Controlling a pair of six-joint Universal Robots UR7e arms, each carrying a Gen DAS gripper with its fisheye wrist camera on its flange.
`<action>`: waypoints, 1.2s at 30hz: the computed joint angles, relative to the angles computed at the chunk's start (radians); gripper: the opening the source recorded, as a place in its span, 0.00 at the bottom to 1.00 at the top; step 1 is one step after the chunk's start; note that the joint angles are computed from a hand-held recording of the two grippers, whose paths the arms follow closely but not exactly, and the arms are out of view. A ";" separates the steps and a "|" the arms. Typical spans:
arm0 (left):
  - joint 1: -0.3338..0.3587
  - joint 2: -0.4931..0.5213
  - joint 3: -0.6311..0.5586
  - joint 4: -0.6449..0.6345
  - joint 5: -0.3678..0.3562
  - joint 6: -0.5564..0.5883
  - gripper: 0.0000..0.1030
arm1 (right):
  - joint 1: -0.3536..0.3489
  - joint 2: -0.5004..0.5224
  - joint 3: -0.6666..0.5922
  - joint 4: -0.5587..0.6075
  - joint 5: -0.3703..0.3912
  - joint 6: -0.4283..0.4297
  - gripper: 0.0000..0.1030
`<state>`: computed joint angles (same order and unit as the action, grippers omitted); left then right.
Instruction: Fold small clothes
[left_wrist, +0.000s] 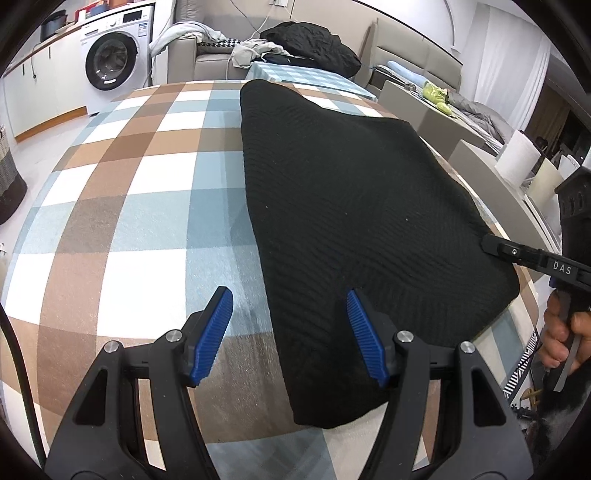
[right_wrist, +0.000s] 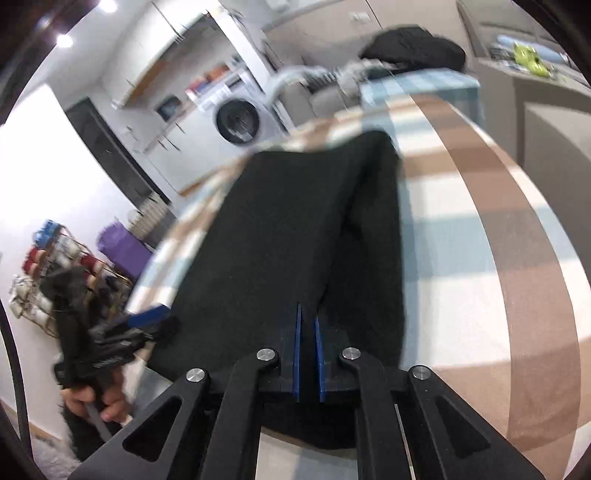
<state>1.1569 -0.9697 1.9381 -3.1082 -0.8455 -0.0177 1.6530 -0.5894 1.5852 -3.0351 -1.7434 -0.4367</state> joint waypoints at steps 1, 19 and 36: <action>-0.002 0.000 0.005 -0.005 0.001 0.007 0.60 | 0.000 -0.005 0.015 -0.029 0.000 -0.006 0.14; -0.016 -0.029 0.078 -0.045 -0.078 0.011 0.64 | 0.009 -0.007 0.141 -0.263 -0.052 -0.125 0.07; -0.009 -0.015 0.083 -0.087 -0.072 0.013 0.28 | -0.007 0.000 0.122 -0.228 -0.079 -0.079 0.45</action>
